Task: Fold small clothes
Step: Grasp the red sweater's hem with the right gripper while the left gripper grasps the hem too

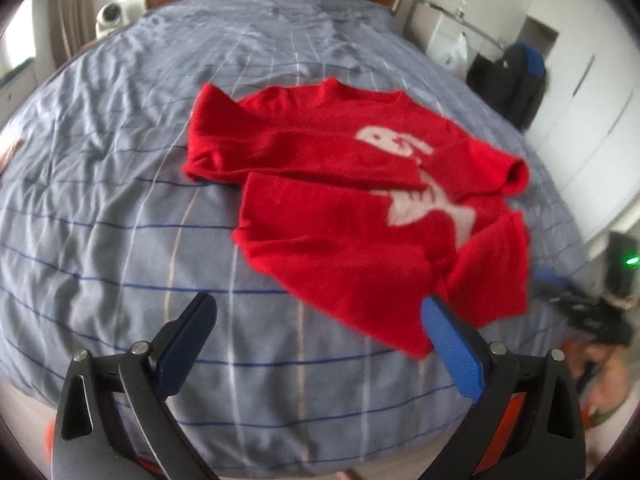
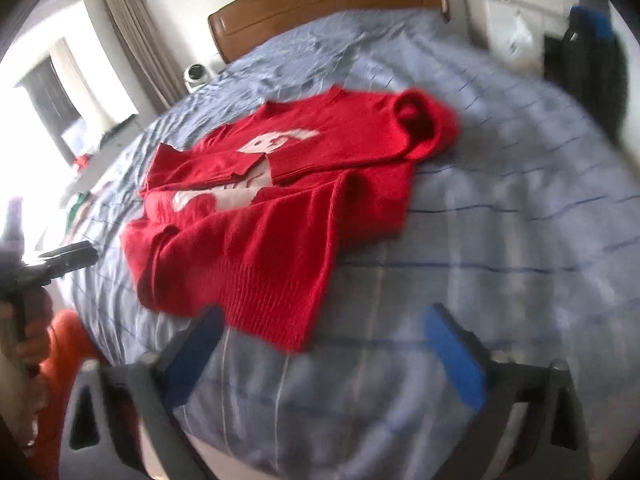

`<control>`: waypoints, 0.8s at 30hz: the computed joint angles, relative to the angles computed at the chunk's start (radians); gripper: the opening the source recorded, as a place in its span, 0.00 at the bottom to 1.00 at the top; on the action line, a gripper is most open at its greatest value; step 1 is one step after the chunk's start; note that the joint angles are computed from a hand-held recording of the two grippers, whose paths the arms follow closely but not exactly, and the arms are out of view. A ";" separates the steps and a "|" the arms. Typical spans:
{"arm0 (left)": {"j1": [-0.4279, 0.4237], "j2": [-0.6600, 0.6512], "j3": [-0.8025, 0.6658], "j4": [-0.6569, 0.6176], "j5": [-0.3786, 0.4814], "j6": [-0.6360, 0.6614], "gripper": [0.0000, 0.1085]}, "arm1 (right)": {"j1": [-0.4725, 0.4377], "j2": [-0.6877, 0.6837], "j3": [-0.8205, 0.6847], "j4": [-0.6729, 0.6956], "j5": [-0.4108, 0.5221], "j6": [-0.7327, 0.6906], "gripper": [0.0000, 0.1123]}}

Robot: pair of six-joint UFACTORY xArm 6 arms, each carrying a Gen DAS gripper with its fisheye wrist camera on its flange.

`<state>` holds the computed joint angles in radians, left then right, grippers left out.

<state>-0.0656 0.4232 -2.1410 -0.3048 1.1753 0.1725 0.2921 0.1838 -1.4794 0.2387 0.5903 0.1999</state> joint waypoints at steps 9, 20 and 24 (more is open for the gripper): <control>0.075 -0.187 0.277 0.028 -0.053 0.021 0.94 | 0.044 -0.108 0.091 0.264 0.057 -0.256 0.06; 0.031 0.101 -0.090 -0.101 0.137 -0.112 0.94 | 0.057 -0.262 0.292 0.076 0.034 -0.005 0.06; -0.025 0.242 -0.320 0.007 0.163 -0.198 0.94 | 0.072 -0.244 0.281 0.050 0.025 0.007 0.06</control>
<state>-0.0904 0.6650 -2.4605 -0.2980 1.3379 -0.0258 0.3643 -0.0601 -1.1986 0.2885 0.6157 0.2067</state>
